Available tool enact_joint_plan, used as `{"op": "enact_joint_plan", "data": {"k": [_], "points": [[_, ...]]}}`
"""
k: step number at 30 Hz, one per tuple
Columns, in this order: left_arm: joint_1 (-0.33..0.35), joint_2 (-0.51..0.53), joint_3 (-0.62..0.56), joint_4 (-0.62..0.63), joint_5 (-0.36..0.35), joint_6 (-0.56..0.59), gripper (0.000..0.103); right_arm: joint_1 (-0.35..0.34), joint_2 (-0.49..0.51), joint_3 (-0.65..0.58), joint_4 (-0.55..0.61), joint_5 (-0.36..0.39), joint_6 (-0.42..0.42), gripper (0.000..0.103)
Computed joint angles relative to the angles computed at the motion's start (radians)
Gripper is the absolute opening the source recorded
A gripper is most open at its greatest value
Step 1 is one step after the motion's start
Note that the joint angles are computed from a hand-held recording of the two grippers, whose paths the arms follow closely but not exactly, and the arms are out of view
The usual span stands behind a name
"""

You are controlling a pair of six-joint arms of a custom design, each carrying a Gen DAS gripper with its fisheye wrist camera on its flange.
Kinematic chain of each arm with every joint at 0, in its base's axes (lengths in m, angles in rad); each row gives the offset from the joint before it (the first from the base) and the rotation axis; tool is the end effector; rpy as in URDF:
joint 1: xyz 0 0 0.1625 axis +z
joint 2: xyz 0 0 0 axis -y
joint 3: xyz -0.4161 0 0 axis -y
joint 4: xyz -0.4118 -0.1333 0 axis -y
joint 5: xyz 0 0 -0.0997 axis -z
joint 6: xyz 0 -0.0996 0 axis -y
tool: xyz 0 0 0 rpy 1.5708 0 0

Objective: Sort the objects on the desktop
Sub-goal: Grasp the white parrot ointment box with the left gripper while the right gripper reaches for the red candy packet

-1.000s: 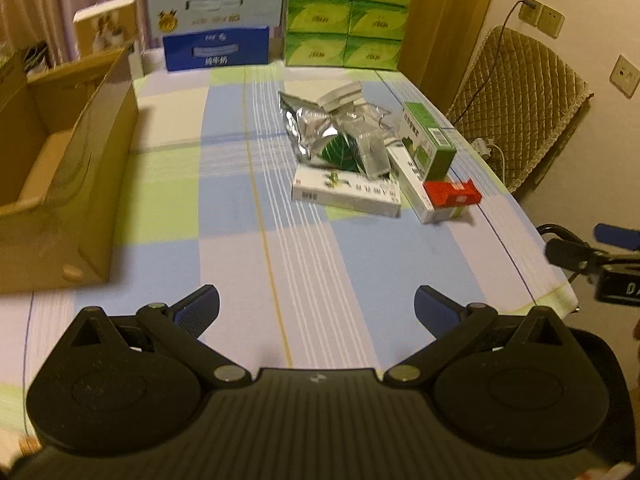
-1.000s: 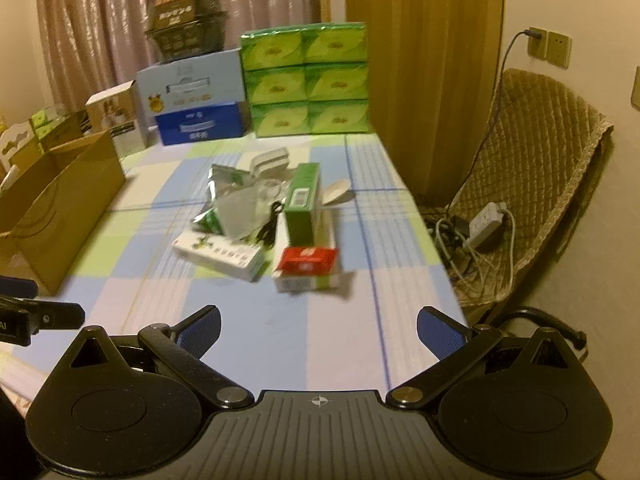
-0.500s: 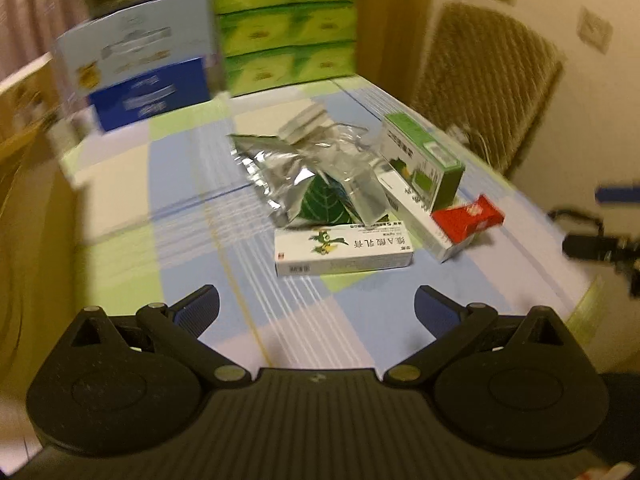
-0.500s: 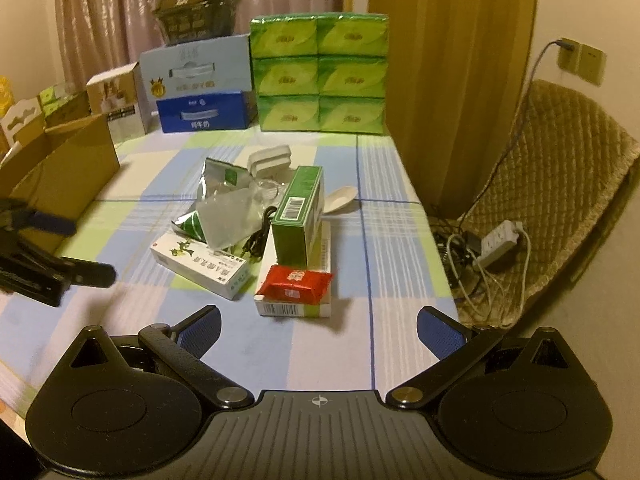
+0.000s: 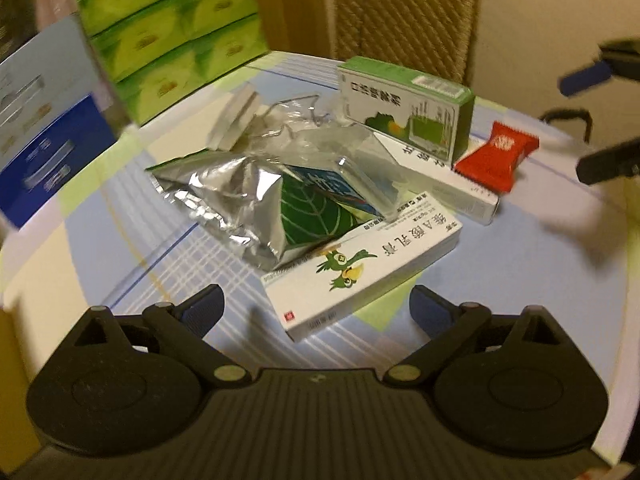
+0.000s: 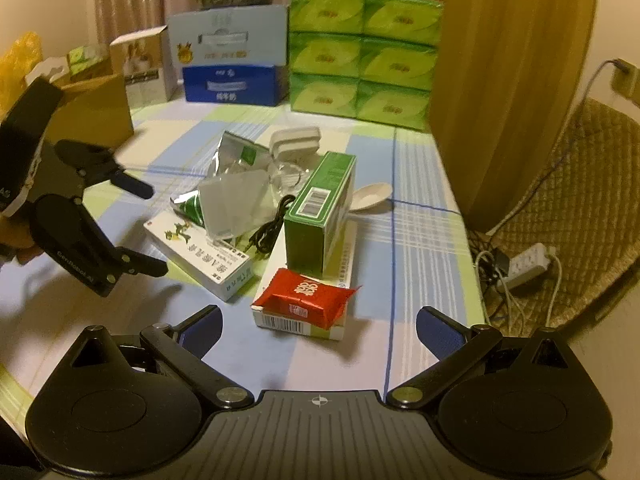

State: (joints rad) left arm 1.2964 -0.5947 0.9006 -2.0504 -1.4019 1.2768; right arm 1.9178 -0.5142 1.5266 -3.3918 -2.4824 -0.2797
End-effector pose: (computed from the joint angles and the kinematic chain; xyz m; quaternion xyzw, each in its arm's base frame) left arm -0.0866 -0.8613 0.1921 0.6898 0.7139 -0.0354 0.1152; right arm 0.2871 -0.6336 0.0479 0.0897 -0.8387 0.3666 0.3926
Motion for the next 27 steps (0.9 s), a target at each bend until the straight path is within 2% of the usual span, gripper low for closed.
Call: {"op": "enact_joint_plan", "data": {"k": [7,10,12,14,18,22,25,27], "points": [[0.018,0.064,-0.106,0.098,-0.062,0.041,0.097,-0.027,0.004,-0.017,0.047,0.013,0.002,0.101],[0.020,0.079,-0.142,0.158,-0.073,0.017,0.088,-0.033,0.007,-0.022,0.051,0.013,0.014,0.101],[0.020,0.071,-0.139,0.183,-0.069,0.006,0.086,-0.033,0.007,-0.022,0.053,0.006,0.018,0.101],[0.021,0.052,-0.124,0.212,-0.065,0.012,0.079,-0.032,0.009,-0.021,0.047,-0.004,0.019,0.101],[0.017,0.000,-0.083,0.296,-0.057,0.034,0.078,-0.030,0.005,-0.010,0.034,-0.007,0.030,0.101],[0.013,-0.055,0.021,0.197,-0.059,0.091,0.078,-0.028,0.003,-0.003,0.029,-0.008,0.033,0.101],[0.006,-0.043,0.033,0.156,-0.047,0.080,0.077,-0.024,0.004,-0.002,0.017,-0.005,0.031,0.101],[0.001,-0.030,0.027,0.161,-0.035,0.050,0.063,-0.023,0.004,-0.003,0.009,0.000,0.025,0.101]]}}
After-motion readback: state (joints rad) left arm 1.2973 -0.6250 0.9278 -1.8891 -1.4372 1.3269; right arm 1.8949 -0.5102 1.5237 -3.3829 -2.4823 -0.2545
